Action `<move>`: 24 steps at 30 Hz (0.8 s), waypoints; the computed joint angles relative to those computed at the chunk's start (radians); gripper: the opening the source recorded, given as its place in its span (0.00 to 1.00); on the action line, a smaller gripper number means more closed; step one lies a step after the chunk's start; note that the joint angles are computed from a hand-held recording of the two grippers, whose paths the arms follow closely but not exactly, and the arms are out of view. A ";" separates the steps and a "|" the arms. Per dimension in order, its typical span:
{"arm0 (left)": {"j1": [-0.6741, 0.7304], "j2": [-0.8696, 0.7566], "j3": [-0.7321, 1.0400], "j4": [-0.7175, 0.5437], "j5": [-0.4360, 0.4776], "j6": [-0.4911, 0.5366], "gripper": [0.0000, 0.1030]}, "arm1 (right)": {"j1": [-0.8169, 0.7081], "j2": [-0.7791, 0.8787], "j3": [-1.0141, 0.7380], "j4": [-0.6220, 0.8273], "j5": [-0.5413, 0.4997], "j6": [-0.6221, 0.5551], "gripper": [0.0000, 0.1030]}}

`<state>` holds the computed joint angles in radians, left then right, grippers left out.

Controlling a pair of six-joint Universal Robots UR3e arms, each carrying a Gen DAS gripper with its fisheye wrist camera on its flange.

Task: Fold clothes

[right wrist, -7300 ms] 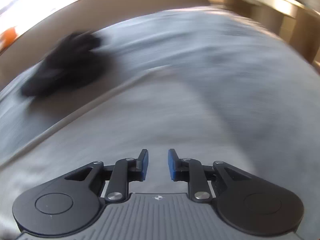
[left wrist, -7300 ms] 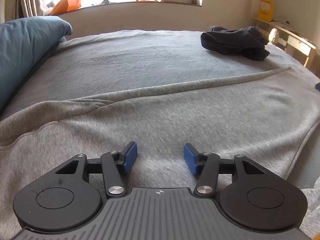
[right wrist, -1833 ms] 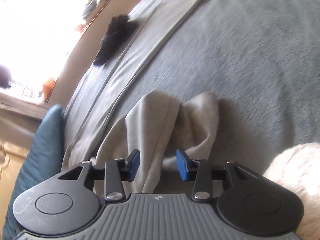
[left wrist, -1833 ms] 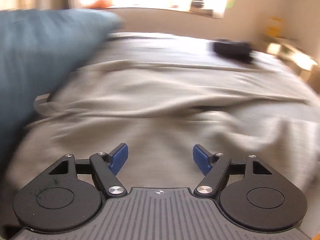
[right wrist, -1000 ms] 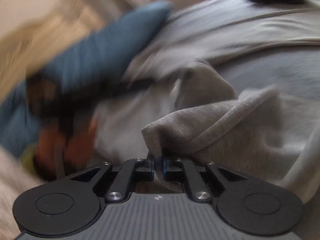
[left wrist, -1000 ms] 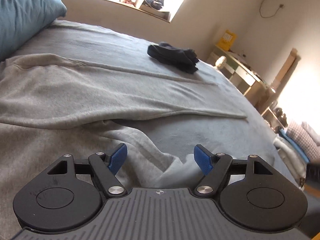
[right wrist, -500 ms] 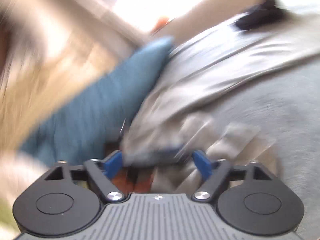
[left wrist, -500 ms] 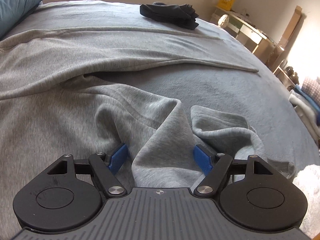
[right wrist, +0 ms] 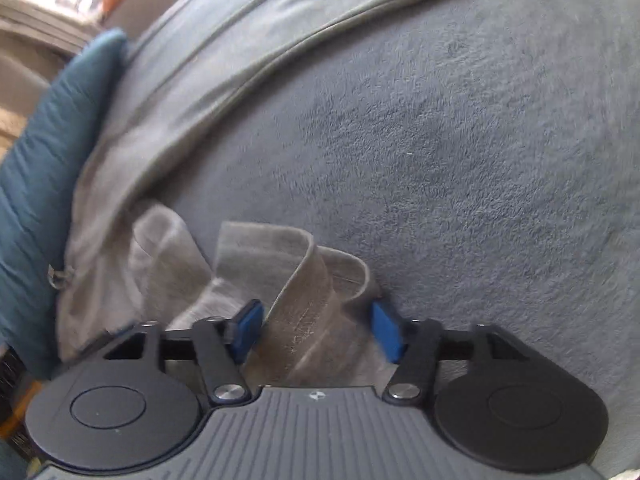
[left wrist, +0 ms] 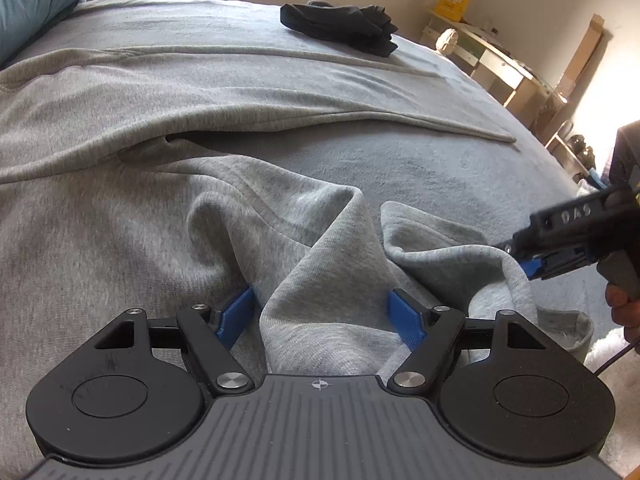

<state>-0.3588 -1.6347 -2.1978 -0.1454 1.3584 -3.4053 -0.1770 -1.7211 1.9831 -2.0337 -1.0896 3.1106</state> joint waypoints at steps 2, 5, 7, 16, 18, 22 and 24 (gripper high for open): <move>-0.005 -0.014 0.006 0.007 0.001 -0.004 0.72 | 0.005 -0.004 -0.011 0.018 -0.030 -0.031 0.38; -0.011 -0.031 0.018 0.012 0.005 -0.004 0.73 | -0.012 -0.014 -0.018 0.049 -0.046 -0.074 0.14; -0.014 -0.034 0.023 0.010 0.008 -0.007 0.73 | -0.039 -0.032 -0.007 0.061 -0.027 -0.093 0.08; 0.009 0.011 0.030 0.002 0.018 -0.054 0.73 | -0.368 -0.251 -0.045 0.134 0.040 -0.226 0.05; 0.011 0.009 0.043 0.003 0.027 -0.063 0.73 | -0.471 -0.271 -0.094 0.151 0.049 -0.259 0.05; 0.014 -0.024 0.075 0.009 0.024 -0.075 0.73 | -0.647 -0.247 -0.179 0.091 0.064 -0.298 0.05; 0.001 -0.051 0.100 0.005 0.043 -0.077 0.73 | -0.711 -0.214 -0.213 0.040 0.066 -0.311 0.05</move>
<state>-0.3580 -1.6858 -2.0979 -0.1400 1.4011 -3.4818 -0.8880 -1.9348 1.7697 -1.9939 -1.0234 2.7995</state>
